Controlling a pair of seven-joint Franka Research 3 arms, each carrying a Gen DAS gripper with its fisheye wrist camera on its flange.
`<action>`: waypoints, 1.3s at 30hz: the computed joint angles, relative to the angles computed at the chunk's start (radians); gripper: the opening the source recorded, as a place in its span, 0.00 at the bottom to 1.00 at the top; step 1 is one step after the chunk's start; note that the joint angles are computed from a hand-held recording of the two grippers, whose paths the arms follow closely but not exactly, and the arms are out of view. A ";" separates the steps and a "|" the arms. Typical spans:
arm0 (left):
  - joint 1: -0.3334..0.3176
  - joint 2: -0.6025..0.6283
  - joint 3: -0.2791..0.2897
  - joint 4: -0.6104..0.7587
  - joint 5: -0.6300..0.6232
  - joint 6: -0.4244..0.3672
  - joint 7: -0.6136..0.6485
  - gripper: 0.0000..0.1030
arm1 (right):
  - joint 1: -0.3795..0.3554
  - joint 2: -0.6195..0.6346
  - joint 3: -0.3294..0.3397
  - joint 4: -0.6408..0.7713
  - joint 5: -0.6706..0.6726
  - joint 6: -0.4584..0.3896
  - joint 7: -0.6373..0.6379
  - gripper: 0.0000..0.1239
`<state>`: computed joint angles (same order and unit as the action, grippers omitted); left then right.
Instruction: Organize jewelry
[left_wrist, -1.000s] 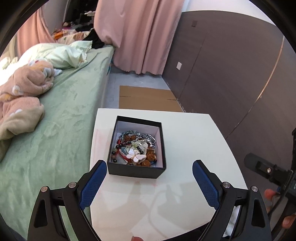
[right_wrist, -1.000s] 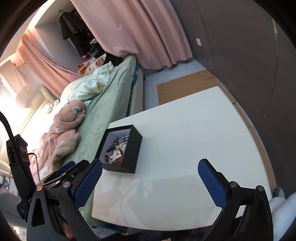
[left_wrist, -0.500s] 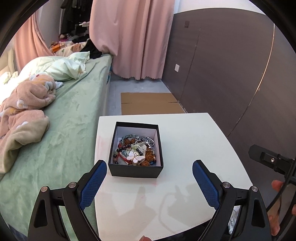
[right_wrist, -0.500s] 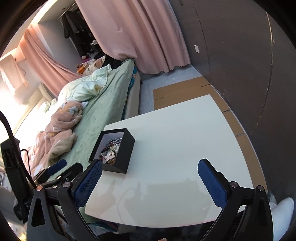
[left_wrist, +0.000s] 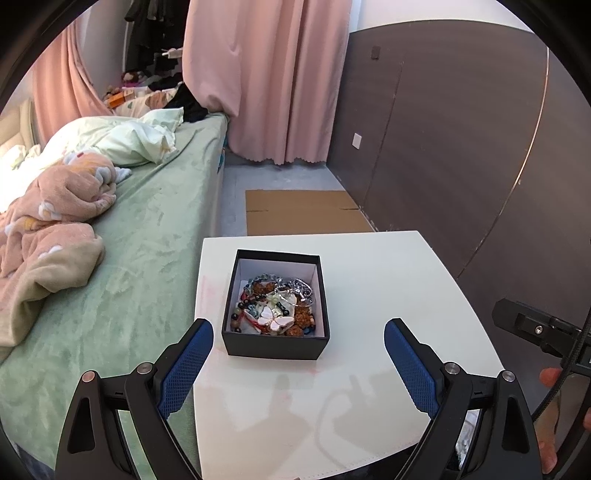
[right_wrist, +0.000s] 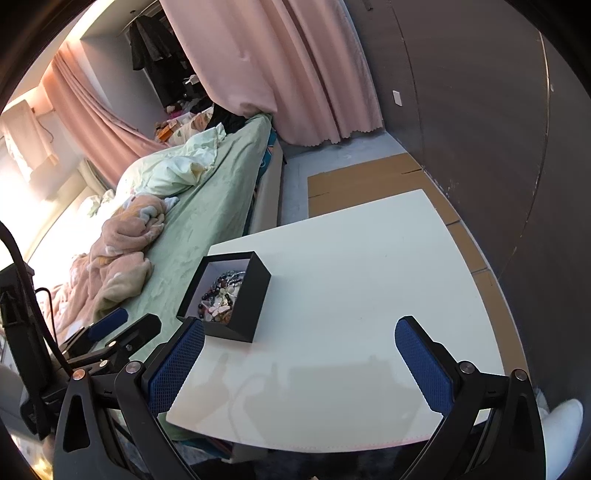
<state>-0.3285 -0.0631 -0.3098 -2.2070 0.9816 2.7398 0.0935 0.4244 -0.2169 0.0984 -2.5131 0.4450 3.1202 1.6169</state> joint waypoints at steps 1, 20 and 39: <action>0.000 -0.001 0.000 0.000 0.002 -0.002 -0.002 0.91 | 0.000 0.000 0.000 0.000 0.000 -0.001 0.000 0.83; 0.000 -0.013 -0.008 -0.001 0.028 0.002 -0.028 0.91 | 0.061 -0.009 -0.047 -0.008 0.099 0.023 -0.084 0.83; -0.007 -0.017 -0.012 0.008 0.054 0.013 -0.046 0.91 | -0.003 -0.024 -0.002 -0.019 -0.001 0.007 -0.002 0.83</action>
<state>-0.3351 -0.0805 -0.3218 -2.1989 1.0352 2.7525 0.0477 0.4211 -0.2406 0.0968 -2.5320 0.4436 3.1273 1.6148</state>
